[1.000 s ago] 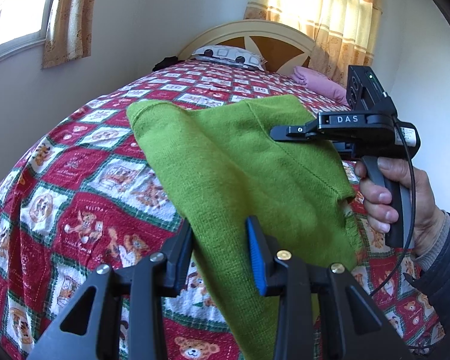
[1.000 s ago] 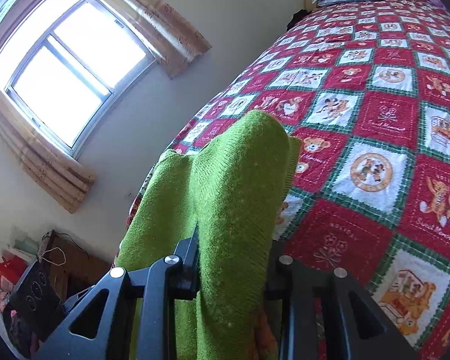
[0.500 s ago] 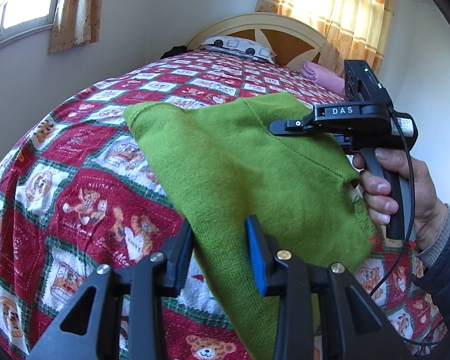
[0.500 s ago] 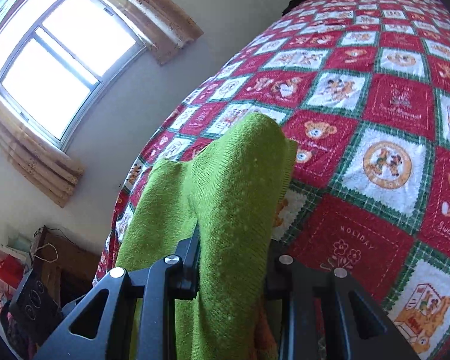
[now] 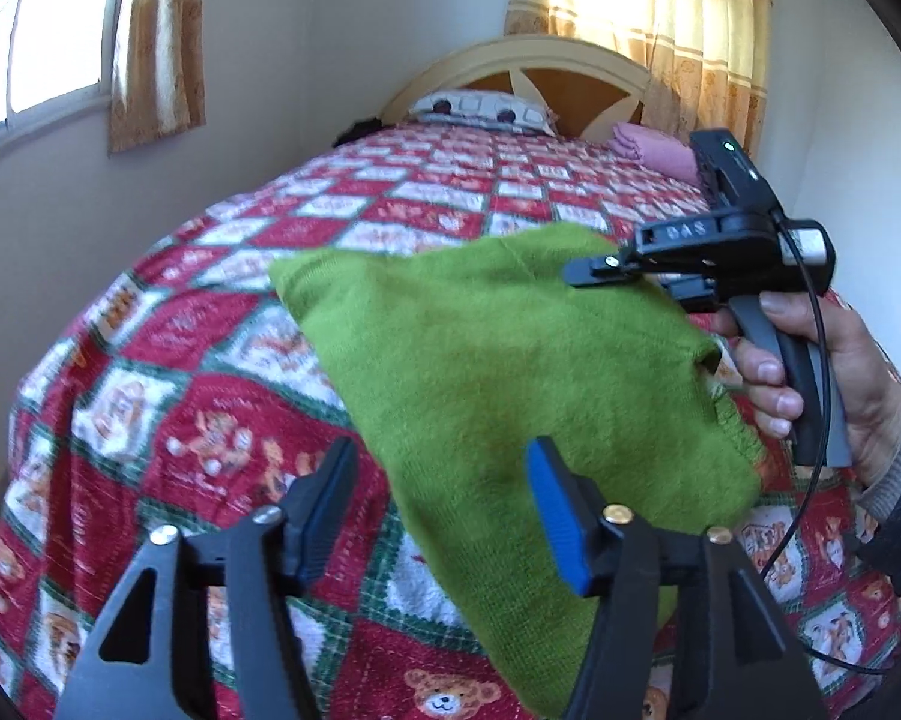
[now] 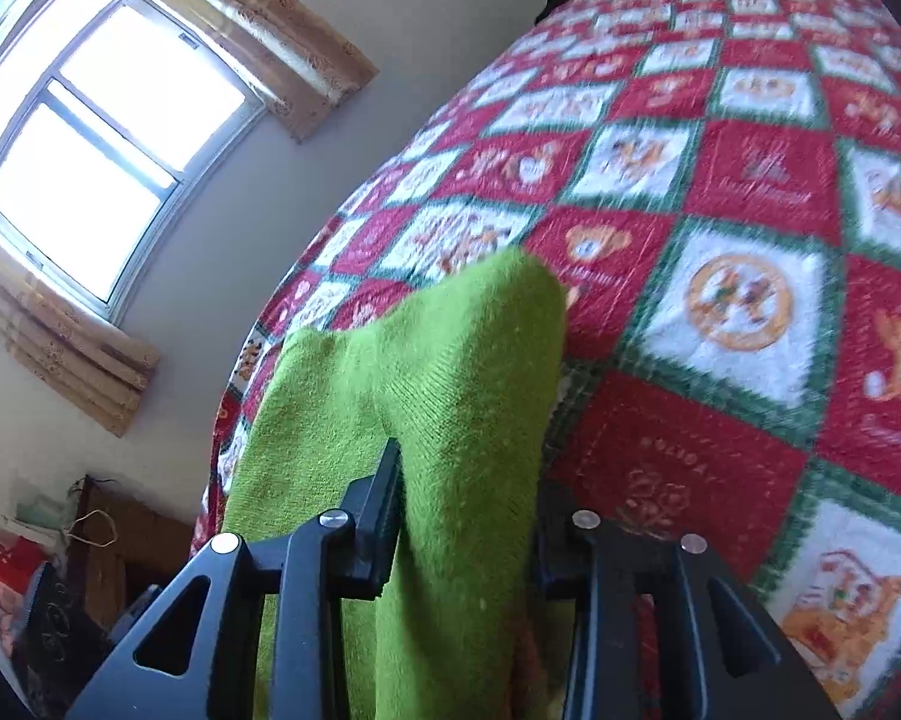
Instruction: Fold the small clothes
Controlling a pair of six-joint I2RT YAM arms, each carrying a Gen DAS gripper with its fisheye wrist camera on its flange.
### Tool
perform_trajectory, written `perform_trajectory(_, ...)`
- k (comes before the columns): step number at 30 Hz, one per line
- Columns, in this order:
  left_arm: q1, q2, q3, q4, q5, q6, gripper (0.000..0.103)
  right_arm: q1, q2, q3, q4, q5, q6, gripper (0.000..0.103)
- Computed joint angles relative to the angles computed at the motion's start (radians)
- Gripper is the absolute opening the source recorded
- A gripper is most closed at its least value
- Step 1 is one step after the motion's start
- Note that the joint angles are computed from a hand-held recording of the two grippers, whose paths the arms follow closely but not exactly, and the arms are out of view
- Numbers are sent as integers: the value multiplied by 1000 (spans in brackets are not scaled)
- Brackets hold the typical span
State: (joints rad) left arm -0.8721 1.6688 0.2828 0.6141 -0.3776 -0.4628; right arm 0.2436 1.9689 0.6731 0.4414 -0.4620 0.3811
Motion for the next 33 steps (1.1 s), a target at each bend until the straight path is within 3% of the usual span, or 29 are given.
perform_trajectory(2,-5,-54,-23,7,-38,-1,73,-10,-64,-48,9,25,-4,37)
perform_trajectory(6,3,-94,-41,55,-130,21,101,-43,-293,-228,91,20,-21,40)
perform_trajectory(9,68,29,6,89,-119,30,101,-40,-384,-314,147,-73,-23,56)
perform_trajectory(12,128,172,61,88,-79,17,101,-9,-329,-313,146,-139,-53,56)
perform_trajectory(14,159,244,48,185,-36,15,102,27,-242,-301,156,-99,-73,56)
perform_trajectory(16,178,271,33,246,1,2,103,46,-124,-258,135,-37,-76,52)
perform_trajectory(18,190,279,30,258,28,-13,103,14,-44,-274,261,-85,-58,50)
perform_trajectory(22,158,229,20,202,3,-44,103,31,-96,-280,206,-42,-51,50)
perform_trajectory(25,104,105,-18,121,-47,-61,103,87,-273,-359,154,65,-3,52)
perform_trajectory(28,45,-41,-46,41,-126,-56,103,168,-554,-463,67,223,71,58)
perform_trajectory(33,-12,-180,-50,-49,-167,-42,103,336,-1041,-529,-267,483,135,63)
